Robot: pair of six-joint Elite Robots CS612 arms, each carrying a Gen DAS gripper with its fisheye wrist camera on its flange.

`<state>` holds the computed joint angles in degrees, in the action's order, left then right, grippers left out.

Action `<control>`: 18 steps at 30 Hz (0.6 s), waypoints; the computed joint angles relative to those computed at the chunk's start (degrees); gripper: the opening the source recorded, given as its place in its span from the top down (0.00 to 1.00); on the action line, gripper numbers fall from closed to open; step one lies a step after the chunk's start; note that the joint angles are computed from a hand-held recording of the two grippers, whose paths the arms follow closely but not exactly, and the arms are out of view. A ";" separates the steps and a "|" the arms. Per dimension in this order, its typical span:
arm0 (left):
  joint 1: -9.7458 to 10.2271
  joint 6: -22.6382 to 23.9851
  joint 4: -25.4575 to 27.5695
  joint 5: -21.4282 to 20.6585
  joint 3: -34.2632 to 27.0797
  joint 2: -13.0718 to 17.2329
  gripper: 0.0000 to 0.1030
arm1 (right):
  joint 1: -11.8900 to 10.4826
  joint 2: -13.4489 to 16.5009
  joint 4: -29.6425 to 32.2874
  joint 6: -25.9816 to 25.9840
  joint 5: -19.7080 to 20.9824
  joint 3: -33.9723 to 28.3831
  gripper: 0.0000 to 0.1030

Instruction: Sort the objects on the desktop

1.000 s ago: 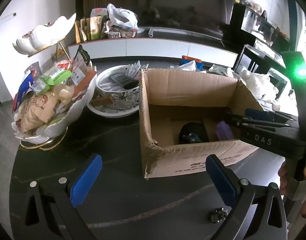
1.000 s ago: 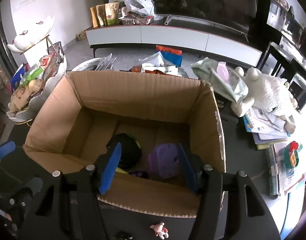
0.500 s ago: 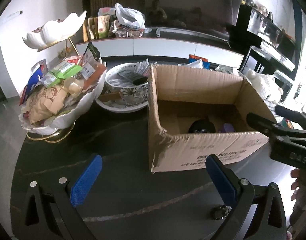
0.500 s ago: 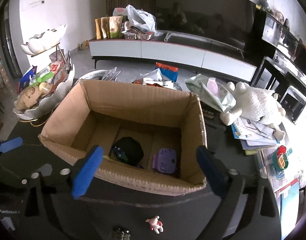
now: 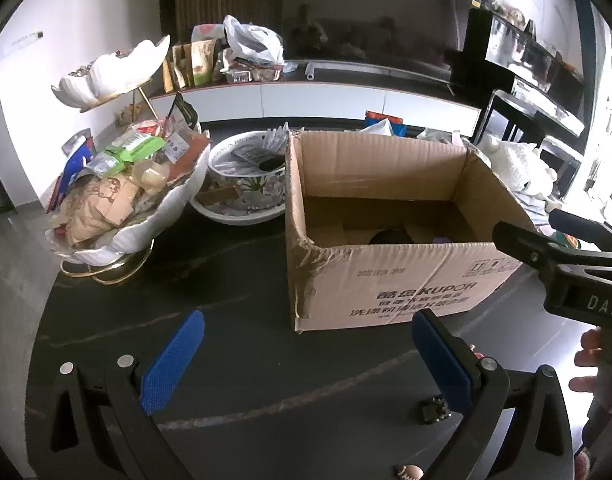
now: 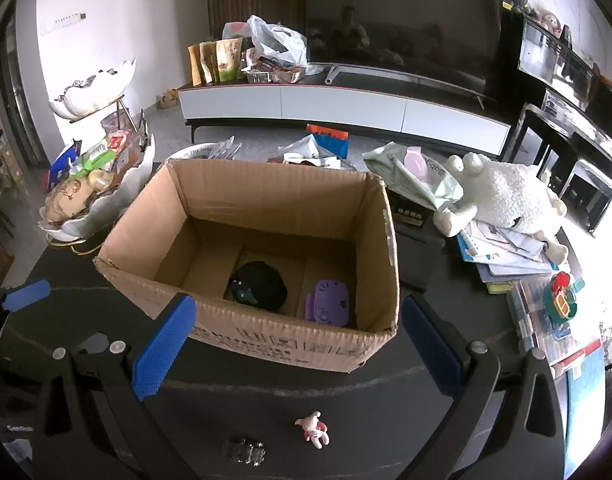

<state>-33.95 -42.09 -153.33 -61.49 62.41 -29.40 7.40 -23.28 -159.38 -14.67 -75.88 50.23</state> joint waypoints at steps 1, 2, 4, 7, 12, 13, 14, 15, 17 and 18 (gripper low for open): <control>-0.06 0.02 -0.17 0.03 0.19 -0.11 0.01 | -0.05 -0.19 -0.24 0.08 0.10 0.38 0.01; -0.14 0.08 -0.39 0.07 0.41 -0.22 0.01 | -0.09 -0.40 -0.49 0.18 0.21 0.80 0.01; -0.31 0.25 -0.58 0.07 0.79 -0.41 0.01 | -0.19 -0.73 -0.65 0.31 0.35 1.49 0.01; -0.64 0.54 -0.49 0.08 1.33 -0.74 0.01 | -0.35 -1.31 -0.94 0.34 0.44 2.73 0.01; -1.02 1.01 -1.66 -0.81 2.51 -1.29 0.01 | -0.67 -2.42 -2.28 0.57 0.75 5.24 0.01; -1.09 1.03 -2.02 -1.10 2.78 -1.40 0.01 | -0.72 -2.62 -2.43 0.58 0.84 5.67 0.01; -1.14 1.03 -2.36 -1.47 3.04 -1.51 0.01 | -0.77 -2.84 -2.55 0.61 0.83 6.13 0.01; -1.19 0.96 -2.66 -1.81 3.31 -1.61 0.01 | -0.82 -3.06 -2.67 0.63 0.82 6.59 0.01; -1.33 1.04 -2.86 -2.08 3.70 -1.78 0.01 | -0.94 -3.56 -3.11 0.89 0.84 7.67 0.01; -1.45 1.03 -2.65 -1.71 3.80 -1.83 0.01 | -0.99 -3.76 -3.25 0.96 0.91 8.08 0.01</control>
